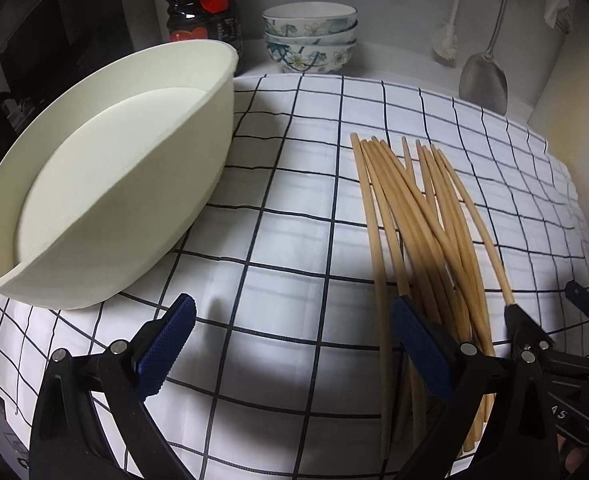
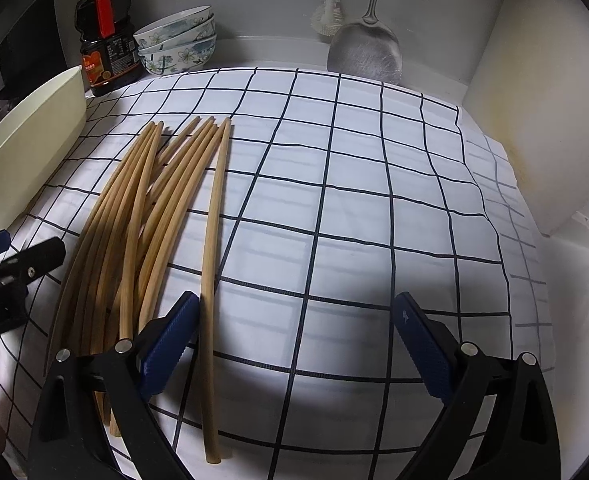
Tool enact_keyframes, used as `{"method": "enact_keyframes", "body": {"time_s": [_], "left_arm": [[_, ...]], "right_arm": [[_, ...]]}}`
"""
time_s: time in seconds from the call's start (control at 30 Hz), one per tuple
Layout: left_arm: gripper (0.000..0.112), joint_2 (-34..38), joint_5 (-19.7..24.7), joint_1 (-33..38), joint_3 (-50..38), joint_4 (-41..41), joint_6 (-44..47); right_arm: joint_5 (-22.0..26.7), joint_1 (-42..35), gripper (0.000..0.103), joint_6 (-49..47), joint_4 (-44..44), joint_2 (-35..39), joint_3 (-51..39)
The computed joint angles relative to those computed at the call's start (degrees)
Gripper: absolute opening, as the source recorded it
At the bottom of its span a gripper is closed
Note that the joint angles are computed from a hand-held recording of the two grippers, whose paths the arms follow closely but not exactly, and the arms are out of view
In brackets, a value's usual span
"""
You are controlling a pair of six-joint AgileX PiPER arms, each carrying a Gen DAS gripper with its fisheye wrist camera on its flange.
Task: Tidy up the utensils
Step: 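Move both grippers down toward the bundle of wooden chopsticks, then close the left gripper on one chopstick while the right gripper grasps another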
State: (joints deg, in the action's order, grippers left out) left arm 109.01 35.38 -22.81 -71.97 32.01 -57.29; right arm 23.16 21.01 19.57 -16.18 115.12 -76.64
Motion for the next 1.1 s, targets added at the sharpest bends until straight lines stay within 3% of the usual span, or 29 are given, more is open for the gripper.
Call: {"method": "enact_keyframes", "body": {"time_s": [0.4, 0.57, 0.67, 0.83, 0.9, 0.93, 1.0, 1.1], "left_arm": [[0.097, 4.67, 2.79, 0.9, -5.84, -4.09, 4.55], [0.092, 5.17, 0.77, 1.4, -6.2, -3.81, 4.63], [0.071, 4.48, -0.6, 0.48, -5.34, -1.89, 3.66], [0.017, 4.45, -1.28, -0.77, -6.29, -3.26, 7.16], [0.007, 4.59, -1.45, -0.9, -6.67, -4.66, 8.97], [0.007, 4.67, -1.22, -0.99, -6.82, -4.6, 9.12], [0.007, 4.51, -1.62, -0.64, -6.61, -5.66, 10.48], [0.007, 4.29, -1.66, 0.45, -6.84, -9.39, 14.24]], "right_arm": [[-0.05, 0.02, 0.093, -0.37, -0.49, 0.83, -1.33], [-1.57, -0.01, 0.073, -5.84, 4.04, 1.71, -2.62], [-2.16, -0.55, 0.056, -13.78, 11.46, 1.76, -2.85], [-1.61, -0.32, 0.029, -22.52, 18.63, 1.94, -3.59], [-1.0, -0.06, 0.018, -24.74, 20.12, 2.13, -4.16], [-0.8, 0.11, 0.006, -24.66, 19.96, 2.14, -4.28], [-0.41, 0.25, 0.006, -23.38, 19.02, 2.27, -4.58], [0.64, -0.87, 0.006, -26.25, 24.35, 2.15, -4.71]]}}
